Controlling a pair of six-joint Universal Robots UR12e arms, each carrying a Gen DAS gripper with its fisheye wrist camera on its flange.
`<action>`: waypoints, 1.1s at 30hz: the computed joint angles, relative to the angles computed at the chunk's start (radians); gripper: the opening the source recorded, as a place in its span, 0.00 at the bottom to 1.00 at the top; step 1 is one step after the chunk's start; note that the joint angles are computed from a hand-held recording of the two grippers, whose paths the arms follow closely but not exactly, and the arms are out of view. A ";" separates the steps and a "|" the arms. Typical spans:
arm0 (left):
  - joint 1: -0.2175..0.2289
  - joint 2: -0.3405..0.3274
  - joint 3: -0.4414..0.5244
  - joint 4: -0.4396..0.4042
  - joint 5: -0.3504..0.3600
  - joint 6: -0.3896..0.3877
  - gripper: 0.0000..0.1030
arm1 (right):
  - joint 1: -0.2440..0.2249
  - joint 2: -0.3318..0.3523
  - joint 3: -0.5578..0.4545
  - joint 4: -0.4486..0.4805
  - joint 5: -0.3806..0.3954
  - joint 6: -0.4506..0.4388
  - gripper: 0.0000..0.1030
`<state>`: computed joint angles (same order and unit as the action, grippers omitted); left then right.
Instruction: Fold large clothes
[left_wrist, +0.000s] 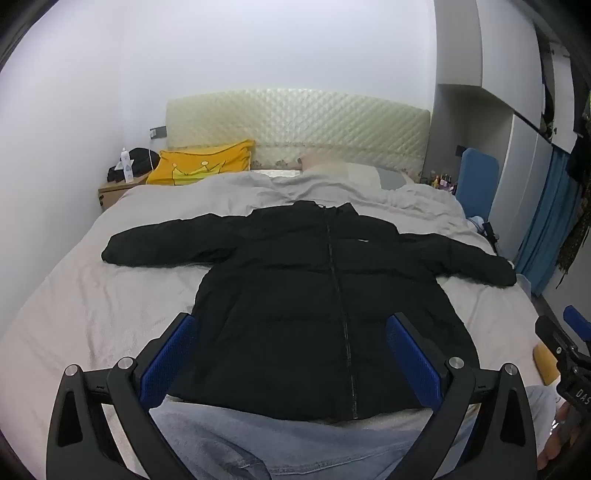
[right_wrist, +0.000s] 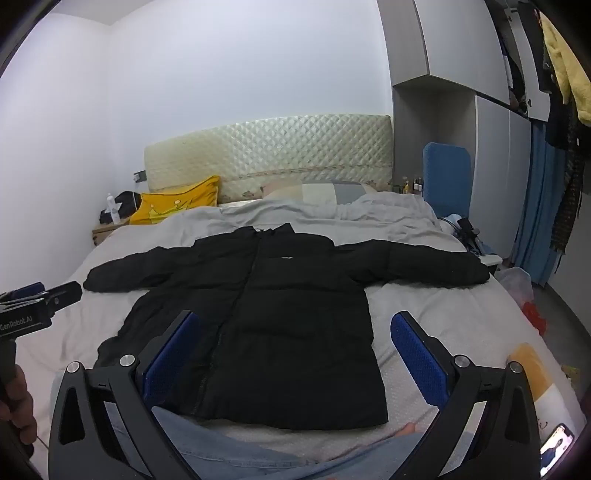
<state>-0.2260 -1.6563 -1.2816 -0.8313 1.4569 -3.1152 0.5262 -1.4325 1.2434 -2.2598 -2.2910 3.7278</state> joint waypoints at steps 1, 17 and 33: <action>0.001 0.001 -0.001 -0.001 -0.003 0.004 0.99 | -0.001 0.000 -0.006 0.020 0.006 0.012 1.00; -0.006 -0.020 0.020 -0.041 0.025 0.020 0.99 | -0.004 -0.002 -0.005 0.049 -0.011 0.034 1.00; 0.000 -0.018 0.023 -0.049 0.017 0.012 0.99 | 0.001 0.002 -0.011 0.056 -0.021 0.036 1.00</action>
